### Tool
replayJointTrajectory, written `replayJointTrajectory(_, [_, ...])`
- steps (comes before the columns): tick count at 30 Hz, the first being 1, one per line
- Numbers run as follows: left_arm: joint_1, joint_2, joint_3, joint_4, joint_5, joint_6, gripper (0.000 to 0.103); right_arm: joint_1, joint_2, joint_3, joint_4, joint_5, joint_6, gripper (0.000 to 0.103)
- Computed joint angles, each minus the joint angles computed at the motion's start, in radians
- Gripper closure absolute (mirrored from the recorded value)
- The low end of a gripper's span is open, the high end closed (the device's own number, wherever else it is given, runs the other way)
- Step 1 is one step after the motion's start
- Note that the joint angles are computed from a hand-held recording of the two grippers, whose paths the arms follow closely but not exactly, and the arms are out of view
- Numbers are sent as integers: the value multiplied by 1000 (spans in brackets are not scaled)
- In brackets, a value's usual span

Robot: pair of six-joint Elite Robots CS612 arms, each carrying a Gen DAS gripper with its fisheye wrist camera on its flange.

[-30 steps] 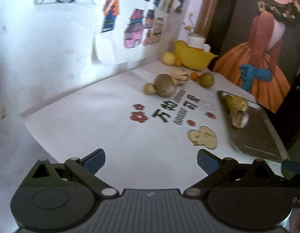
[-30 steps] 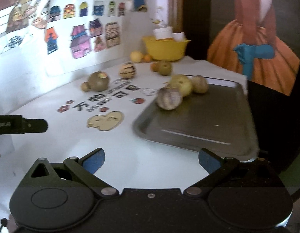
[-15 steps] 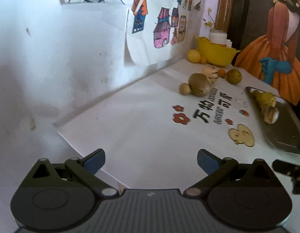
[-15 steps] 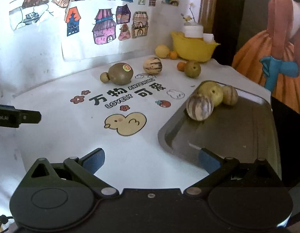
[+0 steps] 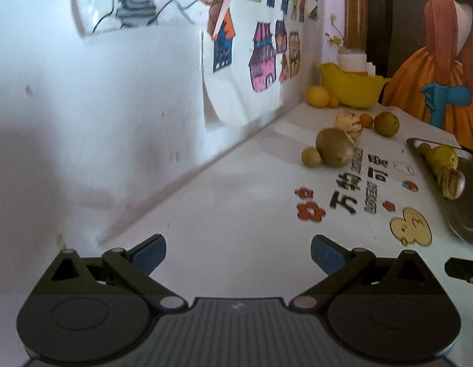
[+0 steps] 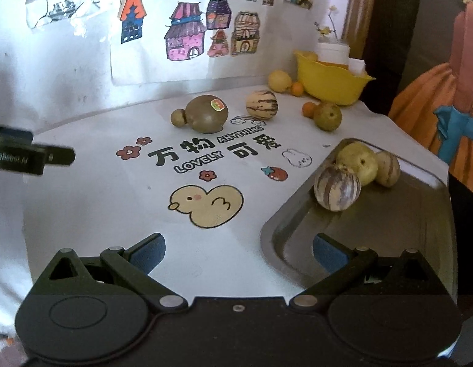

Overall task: Organize fruits
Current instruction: 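Lift both grippers away from the tray toward the fruits on the mat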

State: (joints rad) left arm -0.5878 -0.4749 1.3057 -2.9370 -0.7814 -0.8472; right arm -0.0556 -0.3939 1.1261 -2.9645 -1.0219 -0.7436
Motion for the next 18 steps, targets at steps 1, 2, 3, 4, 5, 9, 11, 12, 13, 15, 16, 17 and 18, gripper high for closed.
replayJointTrajectory(1, [3, 4, -5, -15, -2, 21, 0, 1, 4, -10, 5, -2, -10, 1])
replayJointTrajectory(2, [7, 8, -11, -29, -10, 46, 0, 2, 9, -23, 10, -6, -18, 1])
replayJointTrajectory(3, [10, 11, -17, -38, -18, 71, 0, 3, 13, -34, 13, -8, -21, 1])
replayJointTrajectory(4, [13, 15, -23, -48, -22, 99, 0, 3, 18, -48, 20, -8, -22, 1])
replayJointTrajectory(5, [16, 20, -30, -59, -25, 132, 0, 4, 24, -65, 31, -9, -24, 1])
replayJointTrajectory(9, [28, 42, -67, -89, -46, 272, 0, 6, 47, -138, 95, -4, -24, 1])
replayJointTrajectory(11, [36, 57, -82, -142, -73, 344, 0, 9, 61, -179, 128, -1, -27, 1])
replayJointTrajectory(12, [40, 63, -86, -174, -95, 371, 0, 10, 68, -198, 145, -1, -30, 1])
replayJointTrajectory(13, [46, 68, -92, -198, -125, 388, 0, 12, 76, -219, 161, 0, -32, 1])
replayJointTrajectory(15, [58, 72, -106, -192, -182, 389, 0, 16, 92, -259, 186, -5, -38, 1])
replayJointTrajectory(16, [62, 74, -113, -184, -199, 390, 0, 18, 100, -279, 199, -8, -48, 1])
replayJointTrajectory(17, [65, 76, -120, -173, -206, 394, 0, 19, 108, -299, 211, -9, -64, 1])
replayJointTrajectory(18, [67, 80, -128, -163, -206, 404, 0, 21, 115, -317, 220, -12, -78, 1])
